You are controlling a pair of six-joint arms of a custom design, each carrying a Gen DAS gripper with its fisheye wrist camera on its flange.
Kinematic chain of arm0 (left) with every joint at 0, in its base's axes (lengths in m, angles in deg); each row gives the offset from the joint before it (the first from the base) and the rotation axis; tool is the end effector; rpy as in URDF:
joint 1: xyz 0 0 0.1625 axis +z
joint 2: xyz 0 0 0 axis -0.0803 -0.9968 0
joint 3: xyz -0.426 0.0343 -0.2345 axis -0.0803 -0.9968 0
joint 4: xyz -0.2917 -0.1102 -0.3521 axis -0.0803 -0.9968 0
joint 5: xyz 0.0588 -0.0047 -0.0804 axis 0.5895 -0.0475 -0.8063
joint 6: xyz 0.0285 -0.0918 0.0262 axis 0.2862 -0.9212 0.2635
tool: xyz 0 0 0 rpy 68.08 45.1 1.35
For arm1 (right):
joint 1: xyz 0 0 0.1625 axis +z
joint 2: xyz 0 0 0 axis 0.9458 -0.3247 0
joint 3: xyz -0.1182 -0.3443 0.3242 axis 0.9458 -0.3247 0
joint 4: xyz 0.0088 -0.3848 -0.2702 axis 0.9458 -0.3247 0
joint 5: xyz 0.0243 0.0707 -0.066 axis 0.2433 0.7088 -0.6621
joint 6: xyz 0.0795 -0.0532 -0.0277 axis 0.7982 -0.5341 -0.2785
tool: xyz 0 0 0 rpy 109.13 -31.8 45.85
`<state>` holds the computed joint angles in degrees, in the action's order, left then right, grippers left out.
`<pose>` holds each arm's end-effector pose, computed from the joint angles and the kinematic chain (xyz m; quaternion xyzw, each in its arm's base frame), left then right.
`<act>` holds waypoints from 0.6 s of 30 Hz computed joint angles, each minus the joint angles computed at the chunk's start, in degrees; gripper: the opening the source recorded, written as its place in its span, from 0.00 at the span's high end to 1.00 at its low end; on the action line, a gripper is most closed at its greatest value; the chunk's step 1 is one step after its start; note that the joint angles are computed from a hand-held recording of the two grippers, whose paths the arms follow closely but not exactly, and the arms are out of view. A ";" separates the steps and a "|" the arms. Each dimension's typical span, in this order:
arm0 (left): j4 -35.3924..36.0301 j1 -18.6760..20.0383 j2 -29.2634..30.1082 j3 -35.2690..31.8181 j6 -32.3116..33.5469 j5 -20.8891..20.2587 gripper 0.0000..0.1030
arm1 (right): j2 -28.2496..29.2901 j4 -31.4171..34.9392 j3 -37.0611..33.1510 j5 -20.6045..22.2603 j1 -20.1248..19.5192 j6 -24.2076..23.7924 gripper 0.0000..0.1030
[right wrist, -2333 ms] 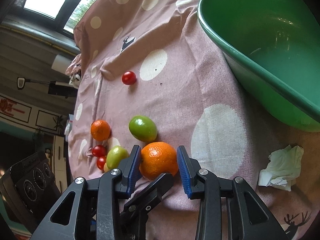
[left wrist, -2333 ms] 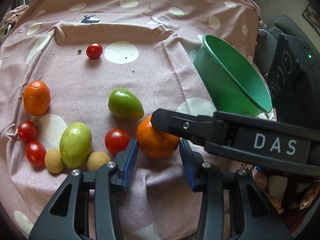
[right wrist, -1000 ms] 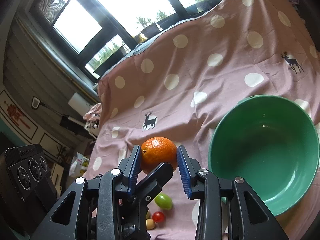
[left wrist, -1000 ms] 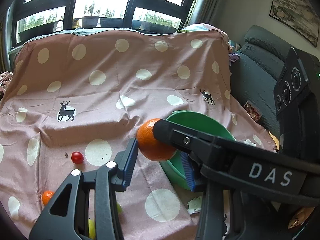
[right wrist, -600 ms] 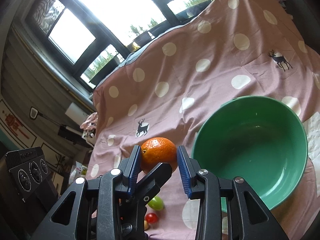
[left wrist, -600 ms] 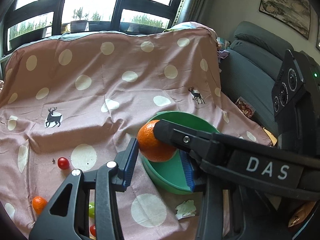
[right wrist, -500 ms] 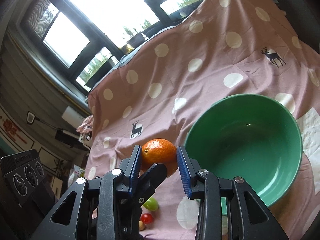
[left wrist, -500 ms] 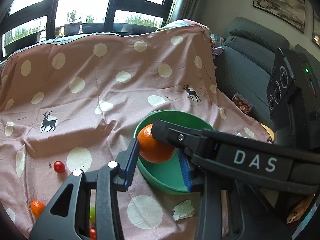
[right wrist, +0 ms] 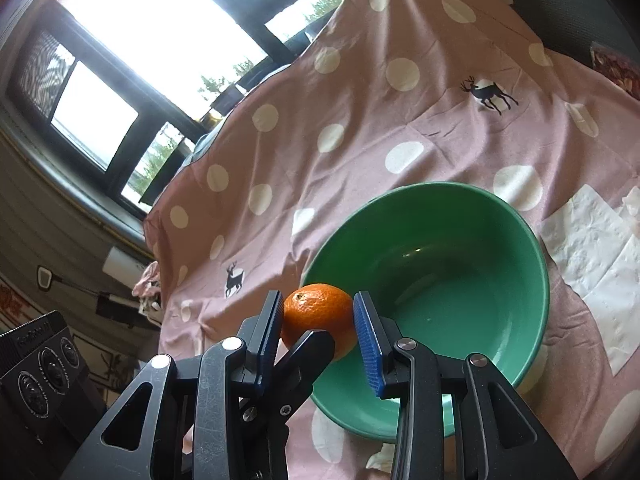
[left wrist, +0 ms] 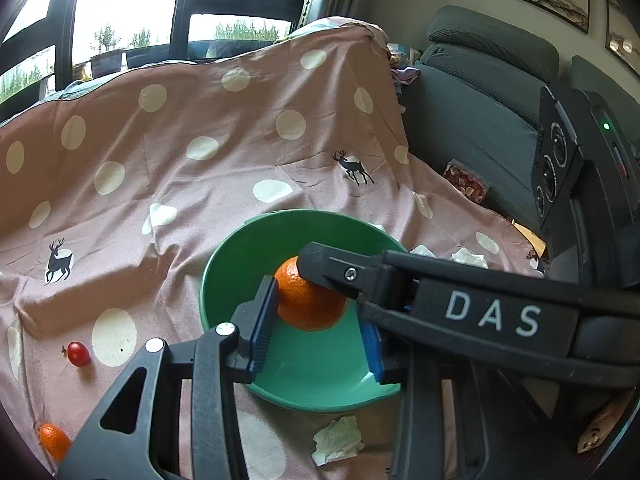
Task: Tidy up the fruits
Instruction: 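Lift the tangerine with the right tool and carry it over the green bowl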
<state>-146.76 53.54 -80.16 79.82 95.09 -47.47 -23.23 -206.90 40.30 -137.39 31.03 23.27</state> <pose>-0.3486 -0.6450 0.1391 0.4319 0.8732 -0.2058 0.0928 0.2149 -0.5727 0.2613 -0.0808 -0.8806 0.4526 0.1145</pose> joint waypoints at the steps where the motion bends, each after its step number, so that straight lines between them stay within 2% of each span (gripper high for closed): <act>1: 0.31 -0.01 0.21 -0.16 -0.12 -0.20 0.64 | -0.21 -0.08 0.20 0.00 -0.25 0.38 0.62; 18: 3.43 -0.04 2.56 -2.10 -1.03 -1.95 0.64 | -1.81 -0.01 1.75 -1.68 -2.03 3.44 0.62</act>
<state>-143.33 53.50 -77.60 77.71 94.06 -49.42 -25.04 -206.91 42.05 -139.07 29.00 26.71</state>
